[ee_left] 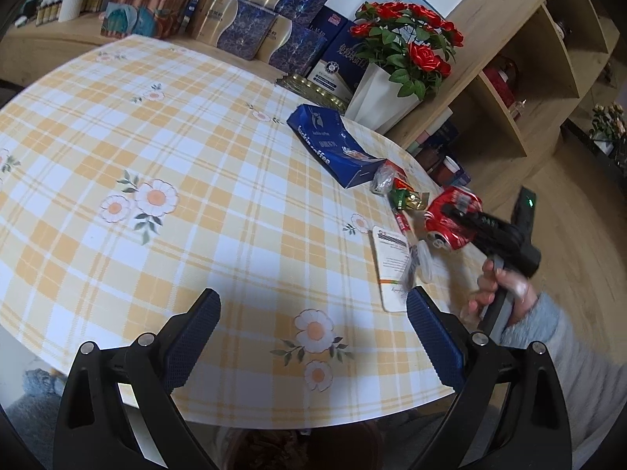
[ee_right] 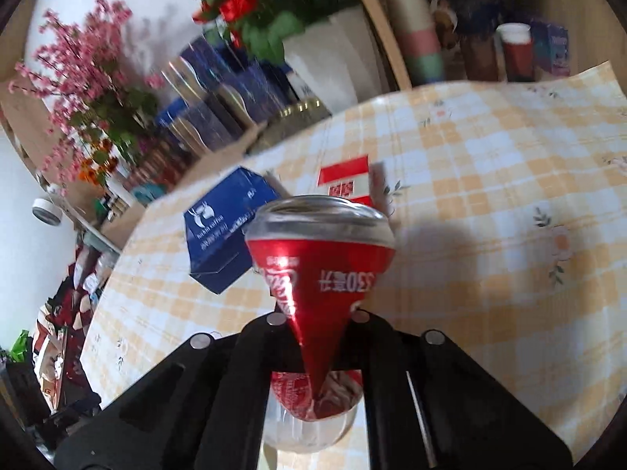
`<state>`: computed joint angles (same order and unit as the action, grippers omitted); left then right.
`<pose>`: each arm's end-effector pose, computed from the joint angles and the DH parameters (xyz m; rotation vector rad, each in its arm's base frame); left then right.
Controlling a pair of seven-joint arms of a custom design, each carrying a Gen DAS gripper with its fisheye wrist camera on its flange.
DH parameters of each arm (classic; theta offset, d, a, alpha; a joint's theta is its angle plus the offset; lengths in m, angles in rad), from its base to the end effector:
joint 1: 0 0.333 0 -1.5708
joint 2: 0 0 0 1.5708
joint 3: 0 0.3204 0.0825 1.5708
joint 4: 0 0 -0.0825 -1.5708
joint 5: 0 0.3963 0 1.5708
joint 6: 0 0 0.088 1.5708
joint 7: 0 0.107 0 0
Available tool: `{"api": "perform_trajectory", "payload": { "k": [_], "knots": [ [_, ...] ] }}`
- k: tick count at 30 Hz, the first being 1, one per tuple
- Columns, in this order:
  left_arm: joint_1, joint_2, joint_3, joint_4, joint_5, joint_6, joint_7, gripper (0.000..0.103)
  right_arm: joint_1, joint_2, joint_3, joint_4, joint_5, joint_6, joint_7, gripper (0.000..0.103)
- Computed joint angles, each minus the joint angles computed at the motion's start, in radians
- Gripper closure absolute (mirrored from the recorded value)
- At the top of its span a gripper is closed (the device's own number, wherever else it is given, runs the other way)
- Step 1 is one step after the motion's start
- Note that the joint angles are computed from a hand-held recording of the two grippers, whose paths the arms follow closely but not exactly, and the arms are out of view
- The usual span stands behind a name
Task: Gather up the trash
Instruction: 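Close the right tool on the red Coca-Cola can and lift it, then grasp the clear plastic fork with the left tool while the right holds the can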
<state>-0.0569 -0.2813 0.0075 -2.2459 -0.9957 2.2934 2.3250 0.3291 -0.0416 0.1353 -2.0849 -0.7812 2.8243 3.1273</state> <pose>0.5081 -0.0434 0.5243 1.7121 -2.1715 1.3135 0.5119 0.2971 0.5222 -1.2270 1.9277 -0.4185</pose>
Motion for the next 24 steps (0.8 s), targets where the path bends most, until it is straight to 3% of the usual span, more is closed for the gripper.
{"api": "perform_trajectory", "payload": {
  "k": [4,7,9,17,24],
  "knots": [
    [-0.004,0.047,-0.007,0.055,-0.018,-0.030,-0.034,0.013,-0.009,-0.064,0.046,-0.038,-0.245,-0.119,0.240,0.096],
    [-0.002,0.095,-0.022,0.108,-0.025,-0.054,-0.074,0.017,0.008,-0.084,0.082,-0.041,-0.319,-0.274,0.298,0.096],
    [0.000,0.133,-0.037,0.148,-0.027,-0.072,-0.109,0.020,0.021,-0.092,0.088,-0.047,-0.337,-0.318,0.318,0.096],
    [-0.033,0.225,-0.132,0.252,0.108,-0.117,-0.142,0.030,0.047,-0.152,0.102,-0.109,-0.287,-0.295,0.315,0.096],
    [-0.093,0.207,-0.174,0.205,0.215,-0.023,-0.136,0.051,0.044,-0.207,0.135,-0.166,-0.228,-0.266,0.330,0.096]
  ]
}}
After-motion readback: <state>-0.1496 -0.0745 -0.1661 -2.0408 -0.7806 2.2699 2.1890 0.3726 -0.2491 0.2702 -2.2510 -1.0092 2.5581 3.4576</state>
